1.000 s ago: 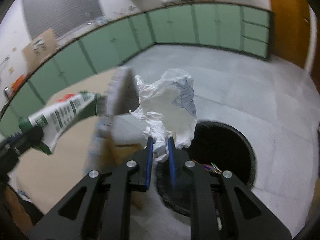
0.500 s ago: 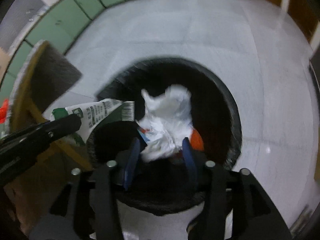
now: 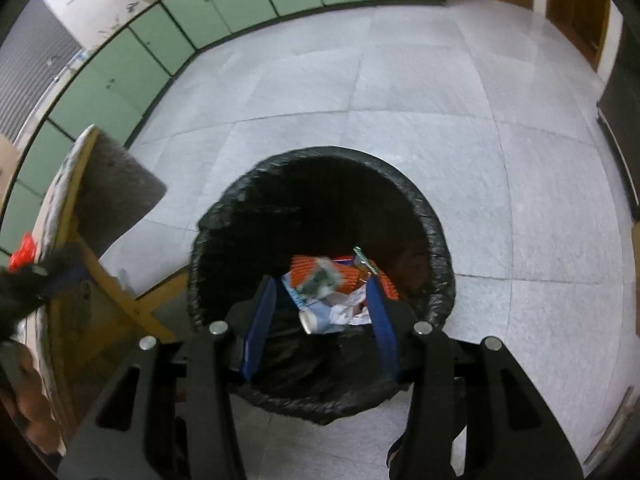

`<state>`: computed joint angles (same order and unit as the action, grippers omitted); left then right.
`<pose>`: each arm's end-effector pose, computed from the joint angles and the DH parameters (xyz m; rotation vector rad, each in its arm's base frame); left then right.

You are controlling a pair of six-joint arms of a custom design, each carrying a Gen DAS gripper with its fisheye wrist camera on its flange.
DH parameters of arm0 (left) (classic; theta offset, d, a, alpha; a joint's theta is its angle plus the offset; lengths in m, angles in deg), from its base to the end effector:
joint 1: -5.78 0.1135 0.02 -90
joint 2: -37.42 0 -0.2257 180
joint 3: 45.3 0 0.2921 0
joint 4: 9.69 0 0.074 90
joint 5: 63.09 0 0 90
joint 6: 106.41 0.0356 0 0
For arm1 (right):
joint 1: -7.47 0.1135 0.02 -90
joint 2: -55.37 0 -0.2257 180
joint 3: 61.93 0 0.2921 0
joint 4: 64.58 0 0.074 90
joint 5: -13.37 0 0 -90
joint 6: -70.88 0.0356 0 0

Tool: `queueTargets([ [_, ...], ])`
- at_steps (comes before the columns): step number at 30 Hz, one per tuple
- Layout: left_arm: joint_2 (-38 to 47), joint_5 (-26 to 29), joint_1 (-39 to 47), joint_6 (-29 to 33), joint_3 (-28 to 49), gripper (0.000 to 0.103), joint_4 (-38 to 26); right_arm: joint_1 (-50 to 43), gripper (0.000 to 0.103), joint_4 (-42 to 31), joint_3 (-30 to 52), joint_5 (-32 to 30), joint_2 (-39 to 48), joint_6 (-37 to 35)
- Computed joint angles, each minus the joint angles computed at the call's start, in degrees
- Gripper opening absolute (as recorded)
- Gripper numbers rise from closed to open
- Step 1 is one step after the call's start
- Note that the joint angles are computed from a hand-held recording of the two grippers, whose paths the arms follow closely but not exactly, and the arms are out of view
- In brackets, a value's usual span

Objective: Collect trash
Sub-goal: 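Move both tools back over the table toward the red bag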

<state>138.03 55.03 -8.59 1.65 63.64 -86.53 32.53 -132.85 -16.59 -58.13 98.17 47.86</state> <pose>0.3728 -0.1128 0.2796 0.8709 2.5385 -0.6546 0.1774 0.0705 0.1816 1.0219 2.4116 0.1090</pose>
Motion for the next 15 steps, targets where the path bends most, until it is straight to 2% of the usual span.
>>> queueTargets([
  [2,-3.9,1.1,4.4,3.2,-0.7,0.078,-0.8,6.5,0.049,-2.7,6.0,4.5,4.9,2.6],
  [4,-8.2,3.6,11.9,8.6,-0.5,0.081,-2.9,13.3,0.053,-5.6,12.7,9.4,10.1,5.0],
  [7,-11.3,8.4,24.1,15.6,1.7,0.086,-5.5,21.5,0.053,-7.1,24.9,13.6,19.9,6.5],
  [11,-8.1,14.6,41.0,20.7,9.9,0.089,-8.2,27.1,0.054,-7.0,45.5,18.1,37.1,-0.7],
  [15,-1.8,20.6,51.8,21.0,17.7,0.092,-5.8,28.3,0.059,-4.2,66.3,18.1,53.8,-11.2],
])
